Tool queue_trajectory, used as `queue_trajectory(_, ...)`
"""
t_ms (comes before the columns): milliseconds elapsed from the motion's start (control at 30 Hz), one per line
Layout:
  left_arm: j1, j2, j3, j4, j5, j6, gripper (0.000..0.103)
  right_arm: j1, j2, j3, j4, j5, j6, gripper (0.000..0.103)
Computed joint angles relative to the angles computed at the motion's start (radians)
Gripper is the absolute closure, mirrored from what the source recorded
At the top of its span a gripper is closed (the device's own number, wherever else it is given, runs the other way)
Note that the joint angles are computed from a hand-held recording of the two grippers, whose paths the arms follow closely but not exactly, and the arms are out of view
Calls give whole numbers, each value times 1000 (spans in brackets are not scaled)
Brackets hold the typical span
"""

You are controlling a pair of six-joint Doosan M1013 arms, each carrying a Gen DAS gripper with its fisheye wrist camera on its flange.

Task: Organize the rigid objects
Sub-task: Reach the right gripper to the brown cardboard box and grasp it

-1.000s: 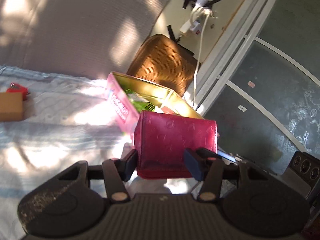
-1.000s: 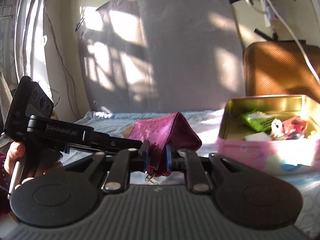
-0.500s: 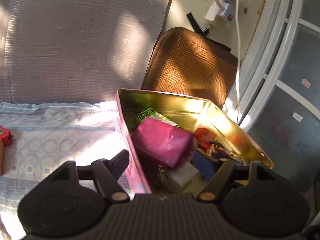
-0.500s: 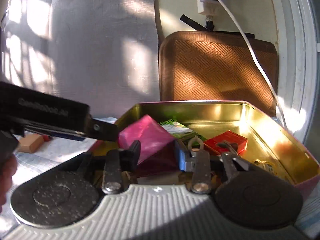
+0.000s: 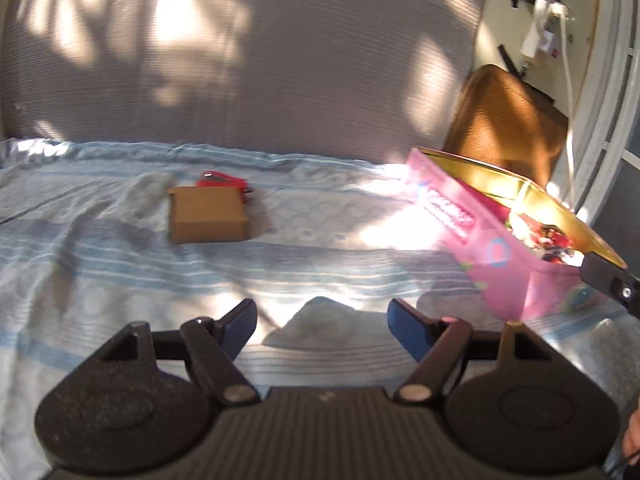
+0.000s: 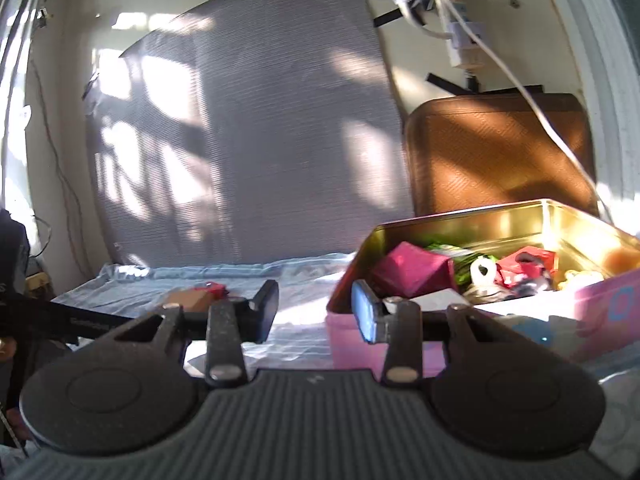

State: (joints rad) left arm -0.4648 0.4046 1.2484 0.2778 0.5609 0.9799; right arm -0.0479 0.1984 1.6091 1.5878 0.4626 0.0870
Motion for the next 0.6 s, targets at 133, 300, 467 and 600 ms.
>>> queue_trajectory(133, 29, -24, 38, 284, 103, -253, 30, 54, 51, -87, -308, 77, 223, 60)
queue_trajectory(300, 75, -34, 75, 366, 113, -454, 34, 123, 156, -263, -610, 170, 485, 60)
queue_trajectory(467, 54, -14, 35, 402, 208, -434, 42, 200, 282, -460, -833, 188, 765, 41)
queue_trajectory(600, 52, -19, 42, 404, 203, -449, 42, 243, 378, -613, -1044, 252, 1003, 32)
